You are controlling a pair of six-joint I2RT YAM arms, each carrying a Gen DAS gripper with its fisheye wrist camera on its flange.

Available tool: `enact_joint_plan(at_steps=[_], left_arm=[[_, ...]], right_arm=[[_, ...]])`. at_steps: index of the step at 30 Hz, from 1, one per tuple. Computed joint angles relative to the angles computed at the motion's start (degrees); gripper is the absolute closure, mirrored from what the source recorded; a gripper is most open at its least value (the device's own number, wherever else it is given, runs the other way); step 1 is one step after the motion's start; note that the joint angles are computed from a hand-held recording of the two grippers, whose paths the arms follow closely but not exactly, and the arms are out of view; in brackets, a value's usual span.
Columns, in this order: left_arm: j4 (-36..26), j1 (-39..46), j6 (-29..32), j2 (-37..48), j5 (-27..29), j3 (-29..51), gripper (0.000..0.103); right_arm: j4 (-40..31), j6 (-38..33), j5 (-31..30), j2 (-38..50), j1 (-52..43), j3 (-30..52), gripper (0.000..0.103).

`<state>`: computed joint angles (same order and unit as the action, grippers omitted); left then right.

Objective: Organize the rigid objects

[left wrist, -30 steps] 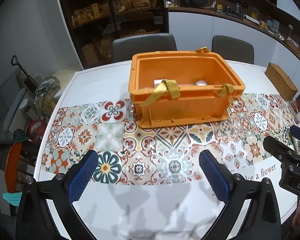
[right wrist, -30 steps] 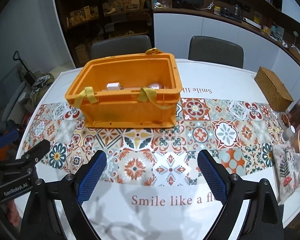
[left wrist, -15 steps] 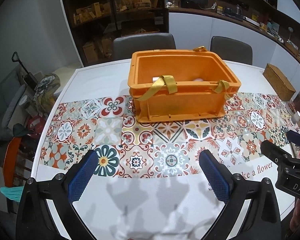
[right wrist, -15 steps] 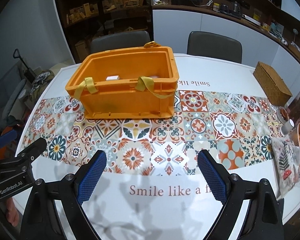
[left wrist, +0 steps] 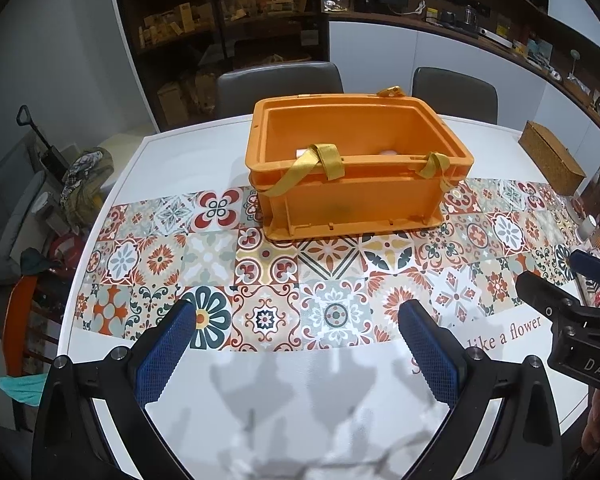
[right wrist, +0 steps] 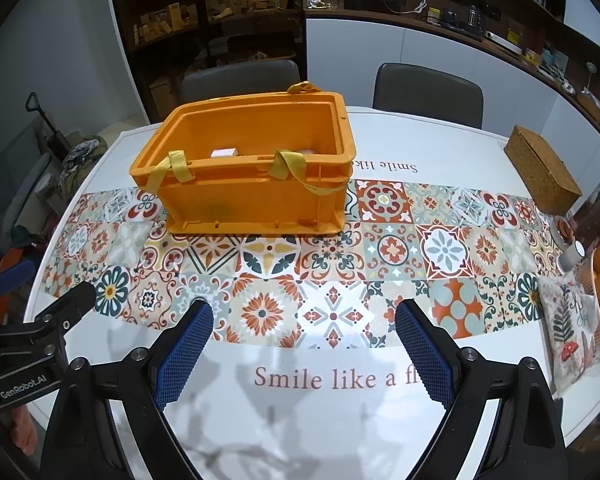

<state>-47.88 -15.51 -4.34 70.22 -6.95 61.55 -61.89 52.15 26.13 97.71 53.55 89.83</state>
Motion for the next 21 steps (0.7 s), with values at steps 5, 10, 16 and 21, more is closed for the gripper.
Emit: enact_joint_plan(at_steps=[5,10,16,21], left_arm=[[0.0,0.1,0.1,-0.2,0.1,0.0,0.0],[0.0,-0.1,0.3,-0.2,0.0,-0.1,0.0],[0.1,-0.6,0.3,-0.3,-0.6,-0.1,0.0],[0.0,-0.3,0.2,-0.2,-0.3,0.1,0.0]], right_arm=[[0.1,-0.2,-0.3,0.1,-0.1,0.0,0.011],[0.2,-0.2,-0.4,0.1,-0.1,-0.2,0.01],[0.2,-0.1,-0.5,0.2,-0.1,-0.3,0.01],[0.4,-0.2,-0.6,0.2,-0.2,-0.5,0.011]])
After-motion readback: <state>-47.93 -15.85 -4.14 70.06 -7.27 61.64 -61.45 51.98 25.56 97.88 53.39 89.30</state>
